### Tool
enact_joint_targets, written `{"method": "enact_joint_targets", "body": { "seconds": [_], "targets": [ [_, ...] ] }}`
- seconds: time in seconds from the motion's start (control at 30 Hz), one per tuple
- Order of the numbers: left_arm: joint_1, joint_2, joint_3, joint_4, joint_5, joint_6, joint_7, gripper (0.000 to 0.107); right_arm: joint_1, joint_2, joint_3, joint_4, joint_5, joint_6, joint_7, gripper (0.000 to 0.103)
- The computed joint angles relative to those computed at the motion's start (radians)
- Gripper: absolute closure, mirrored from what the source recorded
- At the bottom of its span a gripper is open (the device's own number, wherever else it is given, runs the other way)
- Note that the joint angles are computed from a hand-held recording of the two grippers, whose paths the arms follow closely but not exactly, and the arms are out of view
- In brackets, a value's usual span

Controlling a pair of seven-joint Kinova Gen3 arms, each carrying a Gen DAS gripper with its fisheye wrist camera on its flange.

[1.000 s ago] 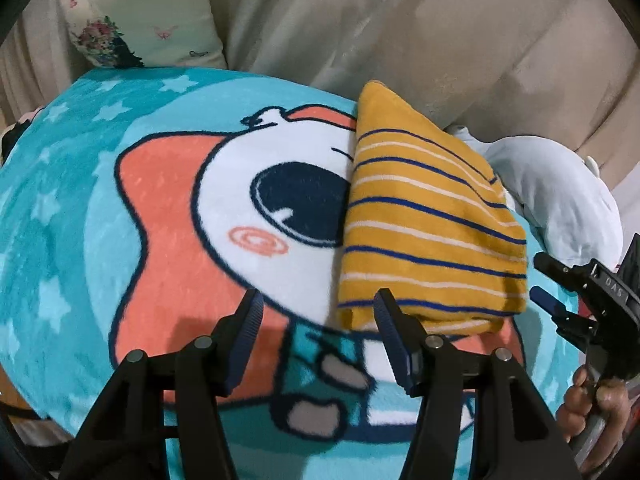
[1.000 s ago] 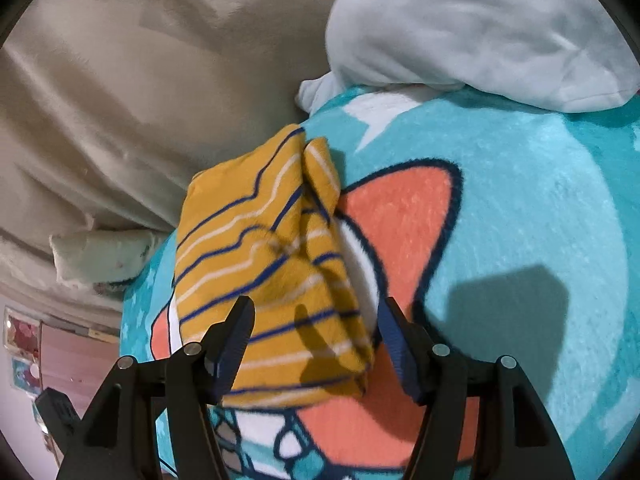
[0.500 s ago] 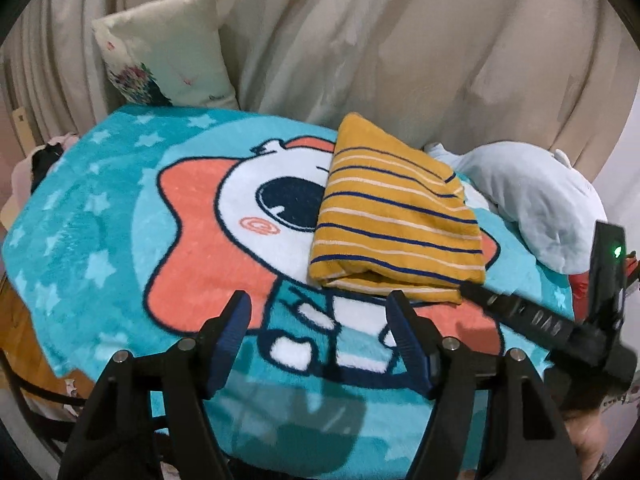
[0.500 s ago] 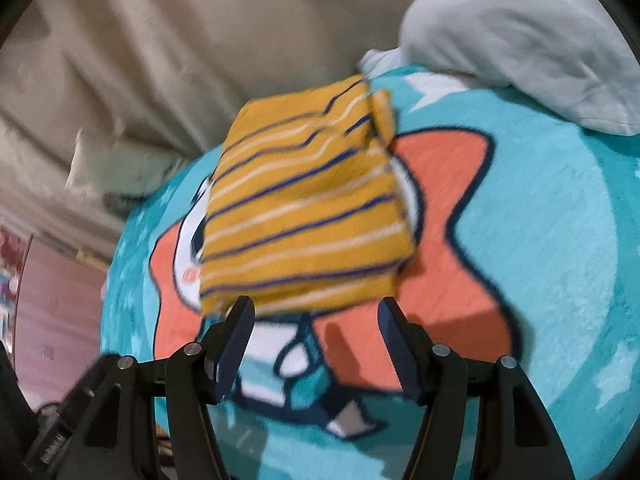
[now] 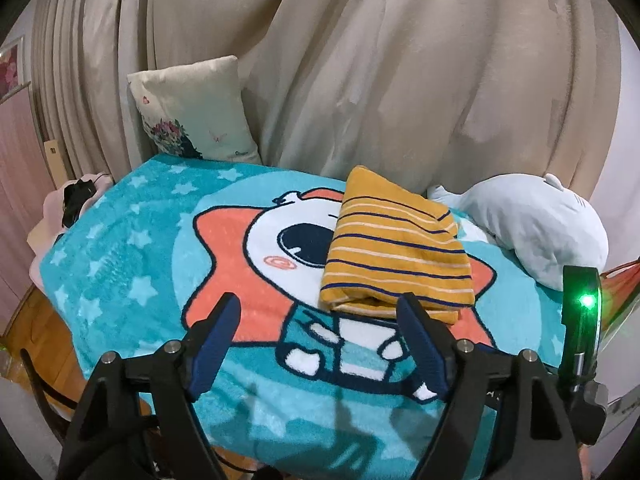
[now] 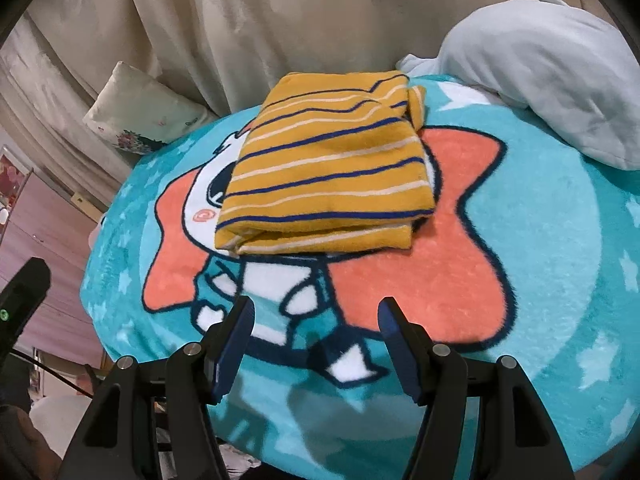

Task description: Fold small clothes

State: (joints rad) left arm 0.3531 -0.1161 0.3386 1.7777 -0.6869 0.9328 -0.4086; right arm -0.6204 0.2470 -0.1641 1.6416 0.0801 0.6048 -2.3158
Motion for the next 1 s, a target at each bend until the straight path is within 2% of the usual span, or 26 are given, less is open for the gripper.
{"method": "enact_joint_targets", "body": {
  "seconds": [0.17,0.43,1.0],
  "targets": [
    [0.006,0.007,0.002,-0.007,0.013,0.007,-0.004,0.028,-0.019,0.000,0.004,-0.001,0.033,0.025,-0.007,0.034],
    [0.032,0.050,-0.028,-0.041,0.060,0.035,-0.045,0.028,-0.101,0.002,0.036,-0.022,0.217,0.081,-0.129,0.034],
    [0.064,0.111,-0.087,-0.061,0.143,-0.006,-0.132,0.028,-0.096,0.032,0.031,-0.043,0.252,0.152,-0.152,0.034]
  ]
}}
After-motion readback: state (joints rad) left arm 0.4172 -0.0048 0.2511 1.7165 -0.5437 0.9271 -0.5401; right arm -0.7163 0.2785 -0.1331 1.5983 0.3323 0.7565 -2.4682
